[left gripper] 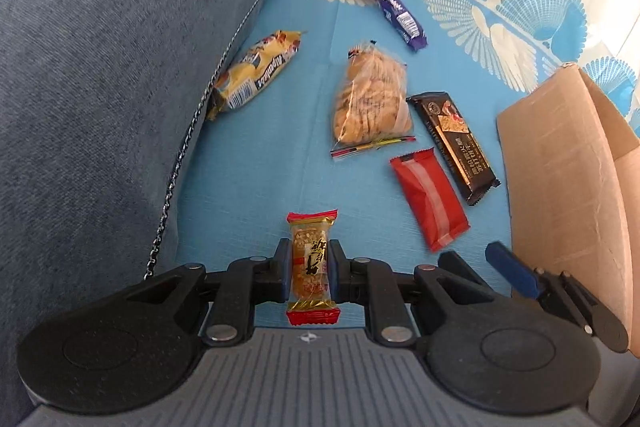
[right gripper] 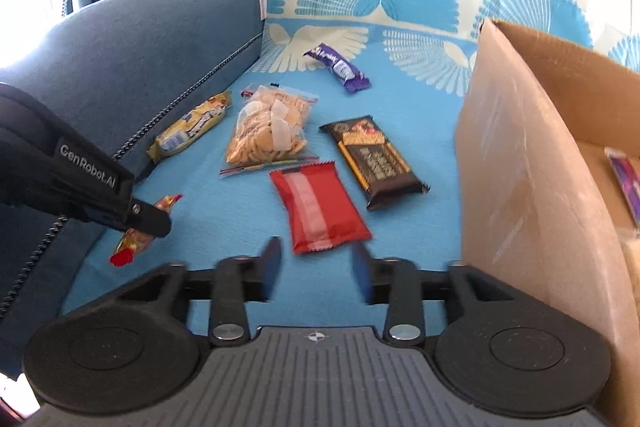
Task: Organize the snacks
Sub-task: 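Grasp the red rectangular pack with the right tool and lift it, then carry the small snack and red pack over the cardboard box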
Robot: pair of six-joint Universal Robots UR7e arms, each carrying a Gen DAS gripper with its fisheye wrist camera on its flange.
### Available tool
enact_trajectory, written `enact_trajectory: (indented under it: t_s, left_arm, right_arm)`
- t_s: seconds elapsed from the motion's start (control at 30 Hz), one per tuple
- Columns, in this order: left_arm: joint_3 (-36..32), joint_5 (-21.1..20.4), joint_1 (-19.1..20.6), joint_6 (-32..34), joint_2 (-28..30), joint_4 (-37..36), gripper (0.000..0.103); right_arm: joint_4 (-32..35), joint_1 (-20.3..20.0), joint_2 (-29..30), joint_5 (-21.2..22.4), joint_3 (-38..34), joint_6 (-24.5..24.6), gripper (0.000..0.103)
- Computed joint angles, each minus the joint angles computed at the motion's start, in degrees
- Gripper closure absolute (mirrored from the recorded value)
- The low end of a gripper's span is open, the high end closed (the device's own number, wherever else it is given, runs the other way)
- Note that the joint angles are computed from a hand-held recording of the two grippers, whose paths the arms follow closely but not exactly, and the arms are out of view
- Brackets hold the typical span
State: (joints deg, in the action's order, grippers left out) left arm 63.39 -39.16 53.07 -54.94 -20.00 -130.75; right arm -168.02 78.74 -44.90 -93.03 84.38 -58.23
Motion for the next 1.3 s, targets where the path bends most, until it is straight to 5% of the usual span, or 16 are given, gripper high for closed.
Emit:
enact_trajectory:
  t_s: [0.43, 0.6, 0.73, 1.03, 1.3]
  left_arm:
    - [-1.9, -2.4, 1.3, -1.8, 0.4, 2.9, 0.084]
    - [-2.7, -2.3, 1.4, -1.6, 0.8, 3.5, 0.084]
    - [-2.4, -2.2, 1.3, -1.5, 0.6, 3.5, 0.084]
    - [-1.0, -2.0, 0.9, -0.9, 0.0, 1.5, 0.084]
    - [0.0, 0.6, -0.6, 2.8, 0.4, -3.9, 0.084]
  right_arm:
    - [0.9, 1.3, 7.0, -3.0, -7.7, 4.1, 0.033]
    - [1.4, 1.0, 6.5, -0.4, -6.6, 1.4, 0.051]
    - [-2.3, 0.8, 4.8, 2.0, -2.8, -3.5, 0.053]
    - [0.0, 2.2, -3.1, 0.8, 3.1, -3.1, 0.052]
    - [1.6, -0.2, -13.4, 12.9, 9.1, -5.3, 0.052]
